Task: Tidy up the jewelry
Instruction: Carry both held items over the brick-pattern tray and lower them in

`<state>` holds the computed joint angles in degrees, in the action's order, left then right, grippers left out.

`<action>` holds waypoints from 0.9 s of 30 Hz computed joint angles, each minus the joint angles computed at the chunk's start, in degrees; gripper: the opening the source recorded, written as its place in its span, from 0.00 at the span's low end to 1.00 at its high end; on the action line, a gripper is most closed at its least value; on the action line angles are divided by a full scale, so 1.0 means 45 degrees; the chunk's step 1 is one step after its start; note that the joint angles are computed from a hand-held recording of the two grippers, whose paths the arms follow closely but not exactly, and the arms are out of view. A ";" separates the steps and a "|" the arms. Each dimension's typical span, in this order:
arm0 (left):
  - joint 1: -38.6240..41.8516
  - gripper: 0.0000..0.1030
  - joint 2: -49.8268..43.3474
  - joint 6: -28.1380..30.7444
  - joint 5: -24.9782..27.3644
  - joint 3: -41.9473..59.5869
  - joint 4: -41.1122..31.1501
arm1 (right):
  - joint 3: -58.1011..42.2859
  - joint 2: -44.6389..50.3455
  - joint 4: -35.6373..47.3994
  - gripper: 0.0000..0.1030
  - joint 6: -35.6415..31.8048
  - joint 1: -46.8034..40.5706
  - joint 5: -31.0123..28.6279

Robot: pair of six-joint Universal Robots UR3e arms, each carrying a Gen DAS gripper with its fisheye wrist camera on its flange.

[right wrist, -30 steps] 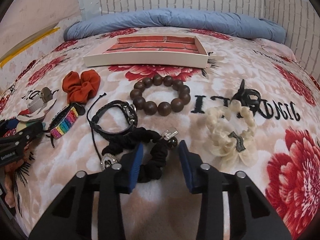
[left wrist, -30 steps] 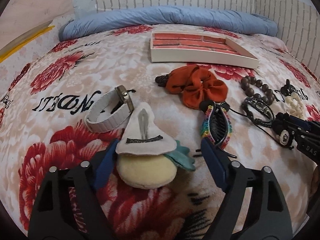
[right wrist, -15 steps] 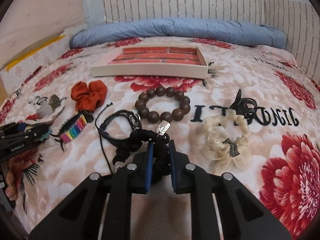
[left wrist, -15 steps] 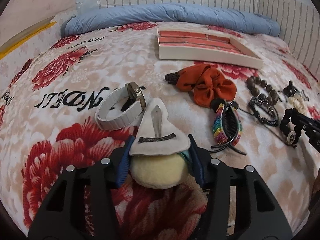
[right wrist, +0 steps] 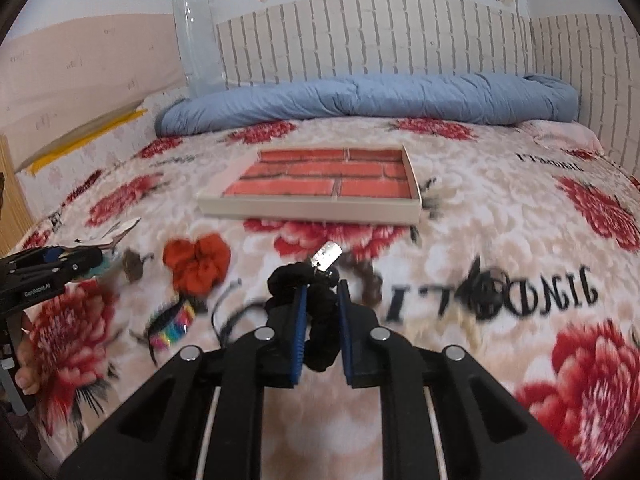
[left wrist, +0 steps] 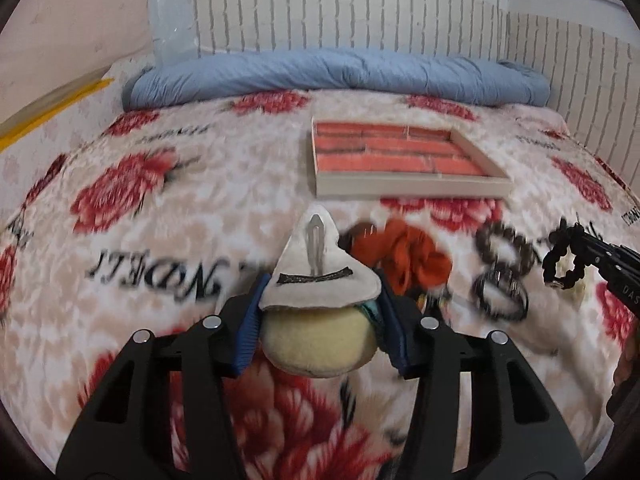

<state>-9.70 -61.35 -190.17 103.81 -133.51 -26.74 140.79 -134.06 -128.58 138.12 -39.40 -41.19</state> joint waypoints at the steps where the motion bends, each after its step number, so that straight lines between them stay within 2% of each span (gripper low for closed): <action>1: 0.0129 0.49 -0.0292 0.0183 -0.0102 0.0371 0.0070 | -0.0340 0.0844 -0.0838 0.15 0.0439 0.0310 -0.0029; 6: 0.0903 0.49 -0.2548 0.0875 -0.0717 0.2877 0.0399 | -0.2852 0.5370 -0.5657 0.15 0.3211 0.2373 -0.0860; 10: 0.1307 0.49 -0.4844 0.1256 -0.1169 0.5529 0.0197 | -0.5849 0.8491 -0.7016 0.14 0.4659 0.3743 -0.1608; 14: 0.1386 0.49 -0.7738 0.1819 -0.1409 0.9132 -0.0605 | -0.9360 1.1453 -0.6990 0.14 0.5483 0.4940 -0.2590; 21: 0.1422 0.49 -1.2882 0.2305 -0.1845 1.5907 -0.2883 | -1.6197 1.6571 -0.5443 0.14 0.5873 0.6803 -0.4904; 27: 0.1306 0.49 -1.7559 0.2417 -0.1731 2.2961 -0.6286 | -2.3120 2.0912 -0.2047 0.14 0.6105 0.7689 -0.6394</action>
